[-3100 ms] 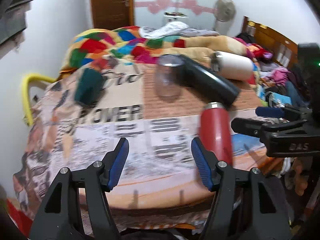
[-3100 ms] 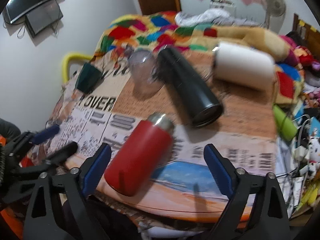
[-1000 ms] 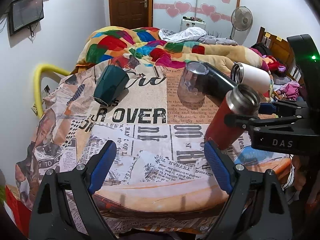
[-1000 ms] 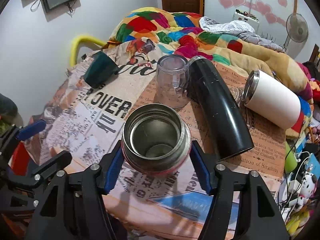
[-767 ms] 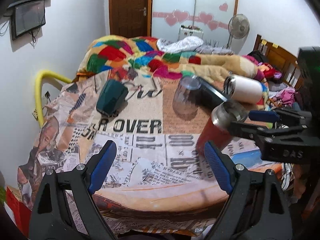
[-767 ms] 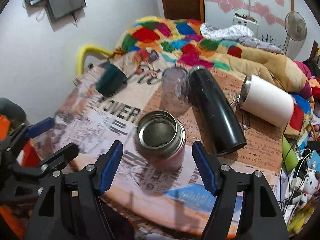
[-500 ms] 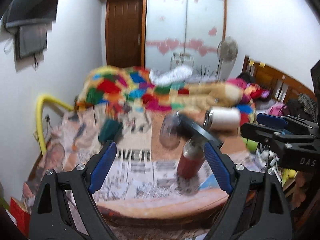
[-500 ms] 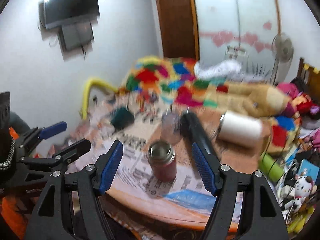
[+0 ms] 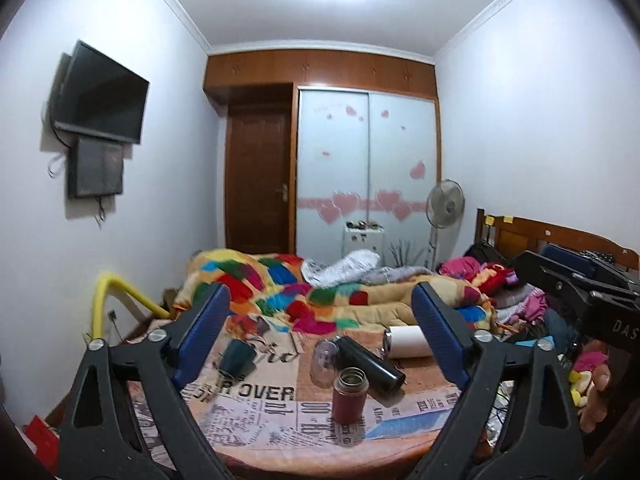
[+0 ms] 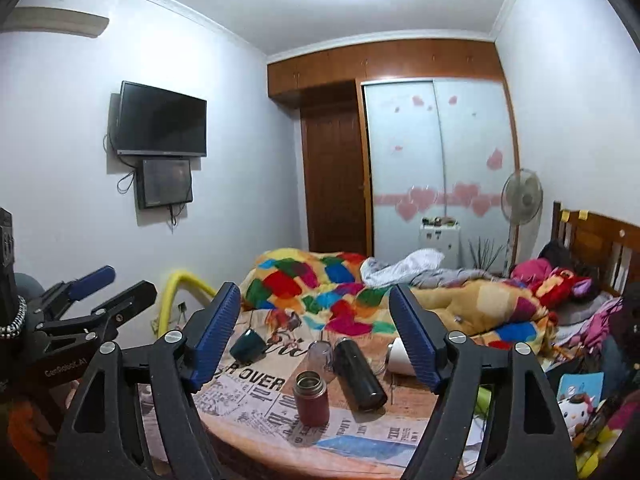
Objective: Flip cup upright
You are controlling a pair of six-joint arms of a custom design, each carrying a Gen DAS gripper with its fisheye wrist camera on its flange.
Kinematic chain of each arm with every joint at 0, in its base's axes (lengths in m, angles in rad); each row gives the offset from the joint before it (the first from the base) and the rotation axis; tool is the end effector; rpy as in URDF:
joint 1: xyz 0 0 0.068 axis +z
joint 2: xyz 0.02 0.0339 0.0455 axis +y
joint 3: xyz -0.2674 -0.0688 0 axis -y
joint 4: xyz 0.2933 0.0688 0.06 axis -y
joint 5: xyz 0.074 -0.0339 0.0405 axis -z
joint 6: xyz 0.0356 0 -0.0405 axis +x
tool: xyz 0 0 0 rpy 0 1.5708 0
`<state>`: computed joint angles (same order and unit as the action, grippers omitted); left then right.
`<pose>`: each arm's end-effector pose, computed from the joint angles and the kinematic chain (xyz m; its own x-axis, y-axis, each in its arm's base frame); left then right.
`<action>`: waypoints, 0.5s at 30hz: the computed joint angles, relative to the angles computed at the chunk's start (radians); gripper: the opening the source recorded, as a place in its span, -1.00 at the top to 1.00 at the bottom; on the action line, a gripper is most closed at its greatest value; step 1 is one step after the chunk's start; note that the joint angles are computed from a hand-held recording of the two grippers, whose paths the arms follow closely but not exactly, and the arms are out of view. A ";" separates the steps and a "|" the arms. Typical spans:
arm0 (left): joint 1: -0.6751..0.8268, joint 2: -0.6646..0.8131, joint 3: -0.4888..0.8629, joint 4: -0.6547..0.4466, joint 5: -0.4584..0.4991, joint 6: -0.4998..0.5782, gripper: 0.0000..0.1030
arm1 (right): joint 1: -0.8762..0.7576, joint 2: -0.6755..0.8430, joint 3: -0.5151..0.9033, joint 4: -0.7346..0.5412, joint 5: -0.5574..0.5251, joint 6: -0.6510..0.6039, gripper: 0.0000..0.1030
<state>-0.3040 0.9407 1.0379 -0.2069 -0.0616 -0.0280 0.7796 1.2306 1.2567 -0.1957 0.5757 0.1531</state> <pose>0.2463 -0.0750 0.4057 -0.1112 0.0056 -0.9938 0.2374 0.9712 -0.0211 0.2446 0.2145 0.4157 -0.1504 0.0312 -0.9881 -0.1873 0.9805 0.0595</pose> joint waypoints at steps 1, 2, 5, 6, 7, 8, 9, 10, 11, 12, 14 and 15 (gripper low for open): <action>-0.012 -0.015 -0.011 0.004 -0.024 0.004 -0.93 | 0.012 0.003 -0.007 0.011 0.024 -0.008 -0.53; -0.023 -0.031 -0.022 0.004 -0.044 0.007 -1.00 | 0.015 -0.004 -0.022 0.020 0.036 -0.013 -0.63; -0.032 -0.052 -0.034 -0.014 -0.050 0.003 -1.00 | 0.031 -0.017 -0.046 0.025 0.072 -0.016 -0.89; -0.036 -0.057 -0.038 -0.018 -0.058 0.003 -1.00 | 0.033 -0.014 -0.047 0.024 0.076 -0.012 -0.93; -0.042 -0.062 -0.041 -0.021 -0.069 0.004 -1.00 | 0.037 -0.022 -0.054 0.020 0.082 -0.009 -0.99; -0.045 -0.064 -0.045 -0.021 -0.084 0.006 -1.00 | 0.037 -0.020 -0.054 0.018 0.085 -0.004 -1.00; -0.050 -0.068 -0.050 -0.020 -0.094 0.005 -1.00 | 0.037 -0.019 -0.054 0.015 0.088 -0.001 -1.00; -0.050 -0.073 -0.055 -0.021 -0.094 0.002 -1.00 | 0.037 -0.019 -0.054 0.008 0.086 0.003 -1.00; -0.048 -0.079 -0.061 -0.024 -0.089 -0.004 -1.00 | 0.043 -0.032 -0.058 -0.007 0.091 0.005 -1.00; -0.046 -0.082 -0.061 -0.028 -0.084 -0.008 -1.00 | 0.046 -0.038 -0.064 -0.011 0.096 0.006 -1.00; -0.048 -0.090 -0.066 -0.035 -0.087 -0.013 -1.00 | 0.051 -0.052 -0.076 -0.019 0.104 0.007 -1.00; -0.049 -0.094 -0.067 -0.038 -0.090 -0.014 -1.00 | 0.049 -0.050 -0.075 -0.021 0.102 0.009 -1.00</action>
<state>-0.3531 0.8467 0.9709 -0.2449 -0.1518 -0.0418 0.8291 1.1810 1.1818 -0.2167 0.6774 0.1620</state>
